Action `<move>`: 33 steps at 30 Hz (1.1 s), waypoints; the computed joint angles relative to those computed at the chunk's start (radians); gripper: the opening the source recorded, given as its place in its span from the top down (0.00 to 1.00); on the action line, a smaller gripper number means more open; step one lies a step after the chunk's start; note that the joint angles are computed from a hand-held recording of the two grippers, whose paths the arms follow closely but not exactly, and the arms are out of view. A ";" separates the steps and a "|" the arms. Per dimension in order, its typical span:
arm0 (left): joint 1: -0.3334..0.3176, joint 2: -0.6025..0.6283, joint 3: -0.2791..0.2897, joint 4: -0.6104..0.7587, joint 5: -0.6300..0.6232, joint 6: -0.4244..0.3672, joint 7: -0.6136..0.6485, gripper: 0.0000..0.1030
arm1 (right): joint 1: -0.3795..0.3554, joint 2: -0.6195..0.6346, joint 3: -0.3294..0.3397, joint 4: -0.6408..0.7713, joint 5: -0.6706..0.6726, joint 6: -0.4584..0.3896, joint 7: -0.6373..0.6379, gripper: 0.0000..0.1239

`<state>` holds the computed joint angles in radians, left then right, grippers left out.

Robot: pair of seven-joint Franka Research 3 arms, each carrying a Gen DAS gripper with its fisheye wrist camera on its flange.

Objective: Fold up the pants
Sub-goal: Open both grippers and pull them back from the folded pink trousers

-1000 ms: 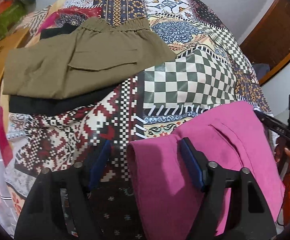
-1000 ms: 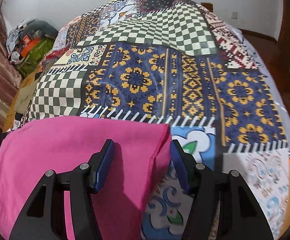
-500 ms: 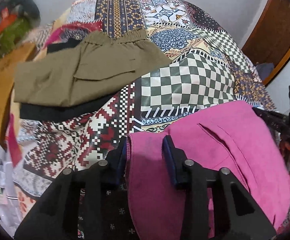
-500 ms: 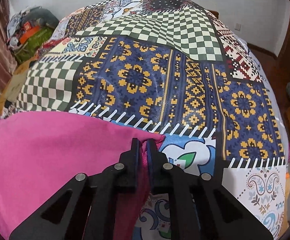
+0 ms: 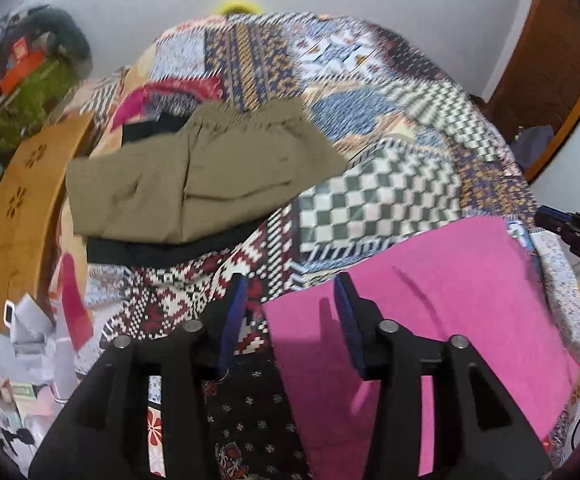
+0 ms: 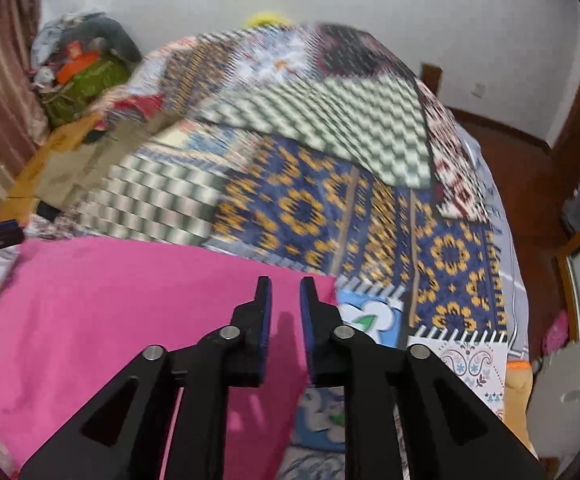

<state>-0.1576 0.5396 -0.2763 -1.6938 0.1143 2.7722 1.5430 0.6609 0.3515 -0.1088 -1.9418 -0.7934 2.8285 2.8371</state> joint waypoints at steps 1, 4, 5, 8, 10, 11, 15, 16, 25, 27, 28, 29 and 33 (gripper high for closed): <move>0.009 -0.010 -0.014 -0.011 -0.006 0.013 0.016 0.47 | 0.003 -0.008 0.001 -0.003 -0.006 0.017 0.003 0.80; 0.025 -0.022 -0.050 -0.017 -0.031 0.029 0.062 0.35 | 0.017 -0.006 0.005 0.022 -0.014 0.072 0.001 0.61; 0.022 -0.022 -0.054 -0.014 -0.035 0.023 0.069 0.29 | 0.024 0.003 0.005 0.035 -0.011 0.081 -0.003 0.58; 0.000 -0.008 -0.048 0.014 -0.036 -0.011 0.076 0.24 | 0.025 0.052 0.027 0.095 0.061 0.105 -0.086 0.42; -0.017 0.011 -0.040 0.041 -0.030 -0.052 0.080 0.23 | 0.022 0.083 0.049 0.127 0.124 0.118 -0.153 0.37; -0.023 0.020 -0.037 0.051 -0.029 -0.068 0.083 0.23 | 0.010 0.102 0.069 0.145 0.165 0.119 -0.200 0.36; -0.052 0.061 -0.017 0.086 -0.012 -0.128 0.084 0.23 | -0.049 0.188 0.178 0.235 0.327 0.049 -0.406 0.36; -0.055 0.070 -0.015 0.091 -0.009 -0.140 0.089 0.22 | -0.054 0.205 0.191 0.252 0.355 0.024 -0.444 0.36; -0.046 0.025 -0.011 -0.010 0.017 -0.044 0.073 0.16 | -0.001 0.174 0.152 0.155 0.494 0.055 -0.554 0.33; -0.056 -0.004 0.006 -0.054 0.037 -0.020 0.055 0.15 | 0.051 0.141 0.098 0.105 0.493 0.068 -0.526 0.33; -0.061 -0.017 0.015 -0.073 0.050 -0.006 0.044 0.15 | 0.065 0.130 0.085 0.089 0.502 0.072 -0.526 0.33; -0.066 -0.038 0.025 -0.106 0.066 0.018 0.031 0.15 | 0.083 0.111 0.067 0.057 0.508 0.084 -0.514 0.33; -0.046 -0.088 0.016 -0.185 0.074 0.066 0.016 0.14 | 0.131 0.057 0.019 -0.025 0.508 0.106 -0.474 0.33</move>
<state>-0.2034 0.4513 -0.2604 -1.8793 0.1883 2.8382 1.5588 0.7920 0.4085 -0.0898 -1.9663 -0.2849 2.9346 2.3631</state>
